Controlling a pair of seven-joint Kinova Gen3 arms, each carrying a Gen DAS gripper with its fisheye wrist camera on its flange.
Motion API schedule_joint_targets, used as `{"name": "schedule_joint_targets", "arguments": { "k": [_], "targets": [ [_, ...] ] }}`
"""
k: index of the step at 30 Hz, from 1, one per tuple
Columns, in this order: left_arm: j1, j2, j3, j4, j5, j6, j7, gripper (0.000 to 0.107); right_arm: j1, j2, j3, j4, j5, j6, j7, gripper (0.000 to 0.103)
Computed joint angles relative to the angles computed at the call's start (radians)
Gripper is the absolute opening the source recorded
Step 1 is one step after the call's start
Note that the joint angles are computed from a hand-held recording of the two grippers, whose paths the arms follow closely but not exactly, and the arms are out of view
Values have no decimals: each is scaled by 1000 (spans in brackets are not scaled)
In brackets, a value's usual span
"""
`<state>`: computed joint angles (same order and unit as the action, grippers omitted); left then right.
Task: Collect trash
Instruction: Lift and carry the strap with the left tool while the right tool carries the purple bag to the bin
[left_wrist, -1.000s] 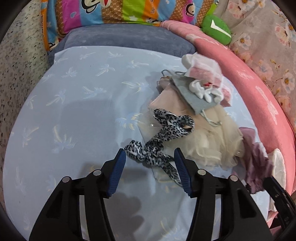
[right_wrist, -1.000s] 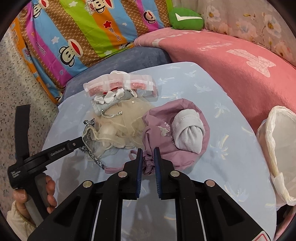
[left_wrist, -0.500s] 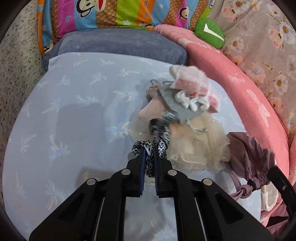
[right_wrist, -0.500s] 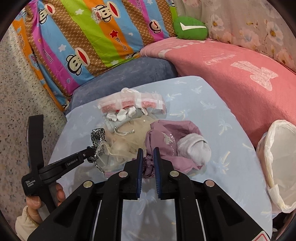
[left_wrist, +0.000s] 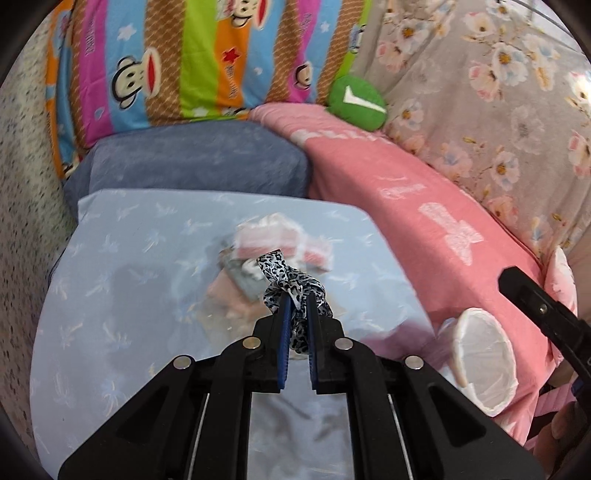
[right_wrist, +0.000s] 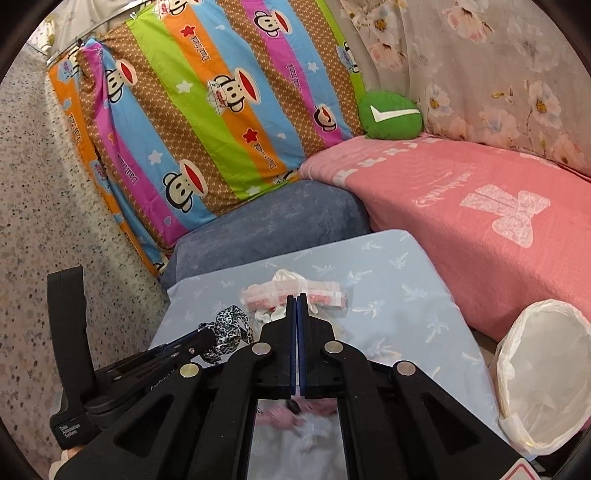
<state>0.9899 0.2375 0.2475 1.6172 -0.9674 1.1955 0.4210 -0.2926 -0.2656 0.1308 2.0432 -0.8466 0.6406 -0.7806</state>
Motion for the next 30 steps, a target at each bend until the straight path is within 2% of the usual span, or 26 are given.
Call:
{"name": "schedule_joint_targets", "arguments": {
  "k": [6,8,9,10,12,14,21,23,25,26,27,30],
  "targets": [
    [36,38,-6,-80,-38,20,-65,8,31,-20,53,-19,36,63,-4,1],
    [47,46,-12,-82,-36,20,-66,8,48,-20,64,-1,47,78,7,11],
    [51,51,-14,-85,-30,21,-68,8,58,-22,65,19,54,76,12,26],
    [54,55,-16,-85,-22,20,-71,8,65,-27,65,43,57,69,20,47],
    [64,67,-19,-86,-6,27,-73,8,77,-32,53,93,72,45,18,64],
    [72,78,-23,-83,15,26,-68,8,77,-20,48,133,84,38,25,66],
    [89,107,-37,-70,94,22,-53,9,90,87,-1,236,83,-12,51,66],
    [90,115,-40,-70,114,22,-56,9,103,120,-15,242,69,-13,63,56],
    [94,122,-44,-72,127,29,-62,9,123,152,-25,241,53,3,83,28],
    [97,123,-46,-70,132,28,-62,9,136,163,-29,237,46,16,92,20],
    [97,123,-48,-71,136,25,-64,9,150,168,-37,233,45,26,93,7],
    [102,124,-53,-79,134,33,-72,8,182,135,-45,225,27,50,111,4]
  ]
}}
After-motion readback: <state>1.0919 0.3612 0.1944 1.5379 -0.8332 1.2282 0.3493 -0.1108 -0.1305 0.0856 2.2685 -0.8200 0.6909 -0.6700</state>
